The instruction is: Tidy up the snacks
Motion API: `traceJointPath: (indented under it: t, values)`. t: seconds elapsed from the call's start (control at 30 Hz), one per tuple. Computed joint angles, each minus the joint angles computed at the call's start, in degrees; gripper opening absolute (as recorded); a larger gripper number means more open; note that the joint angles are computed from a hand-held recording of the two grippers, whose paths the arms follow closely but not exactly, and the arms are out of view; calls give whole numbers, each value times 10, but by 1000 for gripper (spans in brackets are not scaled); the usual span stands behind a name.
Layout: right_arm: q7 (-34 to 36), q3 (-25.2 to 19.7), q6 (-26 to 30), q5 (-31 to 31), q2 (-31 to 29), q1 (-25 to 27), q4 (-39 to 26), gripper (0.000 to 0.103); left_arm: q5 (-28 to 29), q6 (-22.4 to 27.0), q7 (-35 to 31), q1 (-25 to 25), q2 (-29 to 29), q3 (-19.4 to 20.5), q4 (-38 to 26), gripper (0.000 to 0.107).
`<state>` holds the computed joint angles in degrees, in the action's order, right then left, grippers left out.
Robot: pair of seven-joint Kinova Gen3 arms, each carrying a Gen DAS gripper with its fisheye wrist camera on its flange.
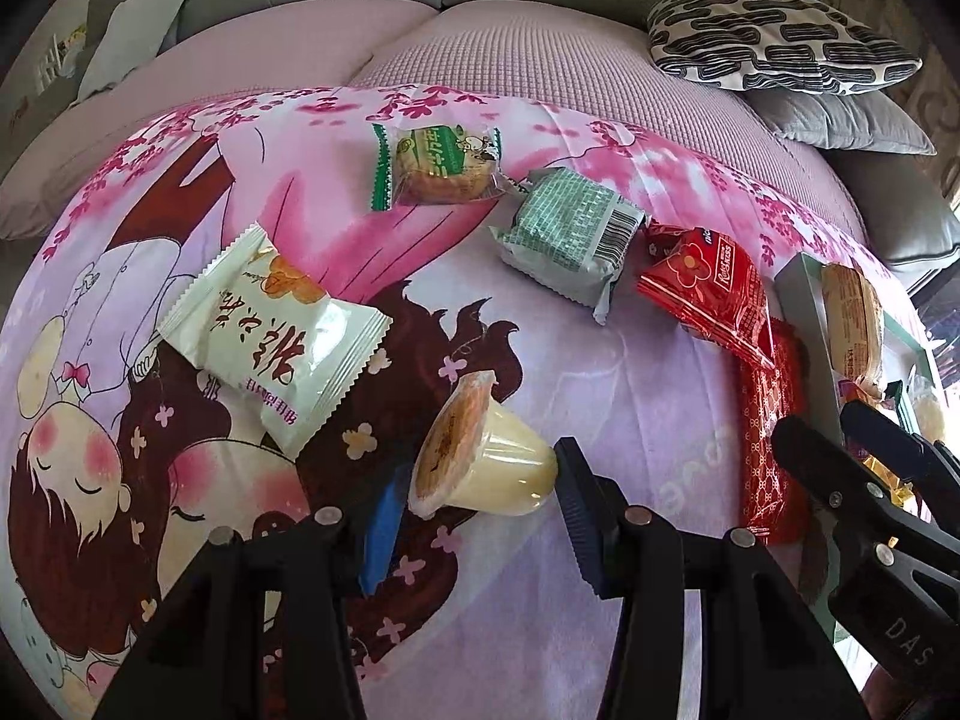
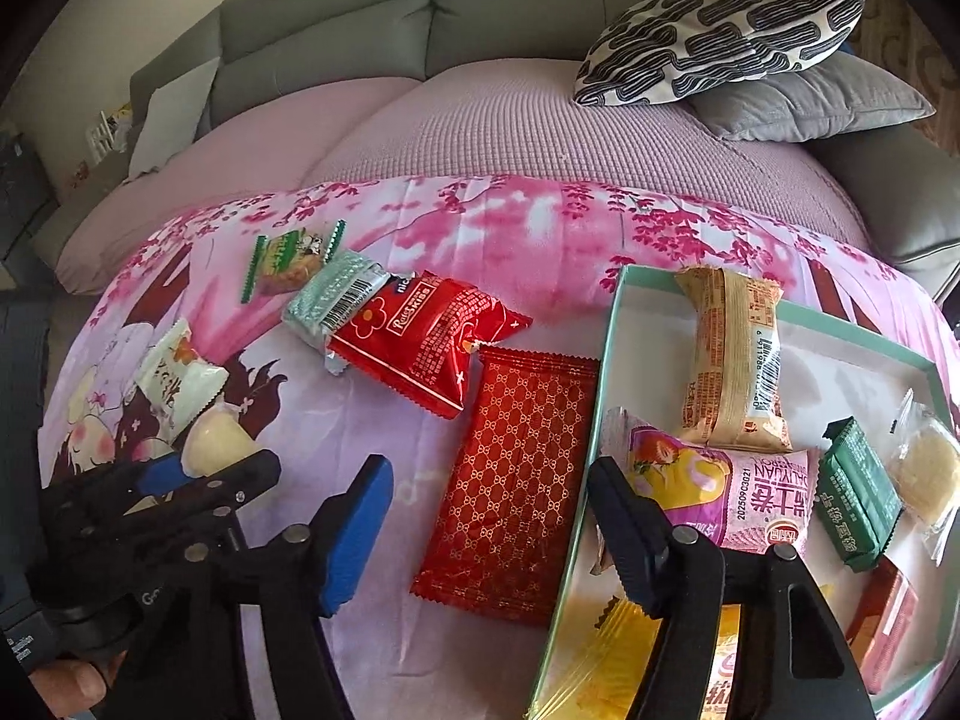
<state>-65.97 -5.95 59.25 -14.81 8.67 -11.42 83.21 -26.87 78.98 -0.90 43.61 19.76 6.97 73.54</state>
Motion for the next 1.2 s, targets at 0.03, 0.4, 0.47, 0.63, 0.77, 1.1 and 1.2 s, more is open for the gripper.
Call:
traceJointPath:
  t: [0.03, 0.4, 0.47, 0.63, 0.77, 1.1, 1.2]
  values:
    - [6, -1, 2, -8, 0, 2, -1, 71, 0, 0, 1, 0, 0, 0, 0, 50]
    - [10, -12, 8, 92, 47, -53, -64, 71, 3, -12, 7, -3, -7, 2, 10, 50]
    - [28, -13, 13, 111, 61, -61, -81, 71, 2, -12, 8, -4, -7, 2, 10, 50]
    - [90, -18, 53, 123, 103, -68, -132, 71, 3, -11, 9, -4, -7, 3, 8, 50]
    - [125, -19, 95, 114, 134, -67, -174, 71, 3, -9, 8, -4, -6, 3, 7, 50]
    - [117, -12, 182, 101, 170, -69, -228, 71, 4, -5, 4, -3, -4, 3, 3, 50]
    - [133, -19, 189, 80, 158, -59, -209, 71, 5, -5, 3, -3, -4, 2, 4, 50]
